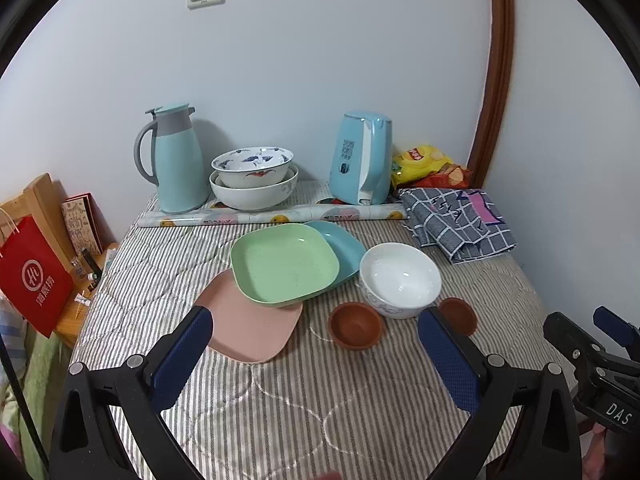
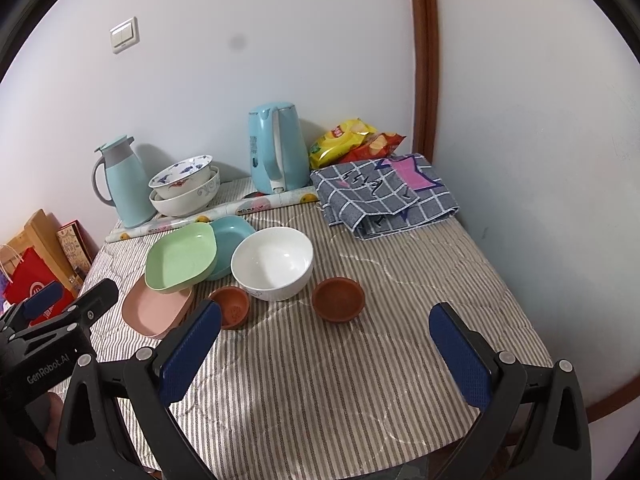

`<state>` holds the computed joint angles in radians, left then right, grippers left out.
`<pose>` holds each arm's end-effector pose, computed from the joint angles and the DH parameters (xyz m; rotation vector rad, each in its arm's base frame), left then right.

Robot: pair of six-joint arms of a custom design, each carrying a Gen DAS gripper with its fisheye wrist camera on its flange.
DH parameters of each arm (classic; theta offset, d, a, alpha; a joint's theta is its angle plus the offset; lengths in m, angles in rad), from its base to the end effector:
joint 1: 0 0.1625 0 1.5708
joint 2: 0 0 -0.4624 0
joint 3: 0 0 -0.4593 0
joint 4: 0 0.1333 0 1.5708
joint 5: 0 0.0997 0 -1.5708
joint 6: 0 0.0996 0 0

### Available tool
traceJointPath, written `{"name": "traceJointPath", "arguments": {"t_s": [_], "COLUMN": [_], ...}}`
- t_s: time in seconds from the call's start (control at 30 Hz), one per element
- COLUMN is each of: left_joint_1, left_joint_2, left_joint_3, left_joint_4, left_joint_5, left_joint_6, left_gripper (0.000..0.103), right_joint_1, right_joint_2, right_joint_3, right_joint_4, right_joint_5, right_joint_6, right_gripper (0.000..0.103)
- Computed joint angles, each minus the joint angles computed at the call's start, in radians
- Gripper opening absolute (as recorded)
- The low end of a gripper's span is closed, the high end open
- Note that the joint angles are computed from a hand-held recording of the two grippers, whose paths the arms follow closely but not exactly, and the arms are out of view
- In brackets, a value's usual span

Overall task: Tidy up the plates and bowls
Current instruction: 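Reach the left gripper to the green square plate and grasp its rim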

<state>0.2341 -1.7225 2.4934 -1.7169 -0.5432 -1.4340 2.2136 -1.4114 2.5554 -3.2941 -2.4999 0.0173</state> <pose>-0.2512 -0.2846 0.1995 0.2865 2.1639 -1.0632 0.2704 -0.2718 0.2056 0.3722 -2.2424 0.9990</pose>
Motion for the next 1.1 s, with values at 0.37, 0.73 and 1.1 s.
{"name": "traceJointPath", "arguments": {"t_s": [0.37,0.73,1.1], "left_joint_1": [0.124,0.261,0.382], "left_joint_2": [0.009,0.071,0.107], "left_joint_3": [0.008,-0.019,-0.033], "left_joint_4": [-0.14,-0.31,-0.445], "left_joint_5": [0.025,0.066,0.087], "left_joint_6": [0.135,0.289,0.41], "left_gripper": [0.103,0.1,0.088], "right_joint_1": [-0.067,-0.127,-0.171], "right_joint_2": [0.087,0.186,0.292], "right_joint_3": [-0.051,-0.137,-0.226], "right_joint_4": [-0.043,-0.026,-0.007], "right_joint_5": [0.072,0.147,0.22], "right_joint_6": [-0.057,-0.107,-0.172], "right_gripper": [0.099,0.089,0.073]}}
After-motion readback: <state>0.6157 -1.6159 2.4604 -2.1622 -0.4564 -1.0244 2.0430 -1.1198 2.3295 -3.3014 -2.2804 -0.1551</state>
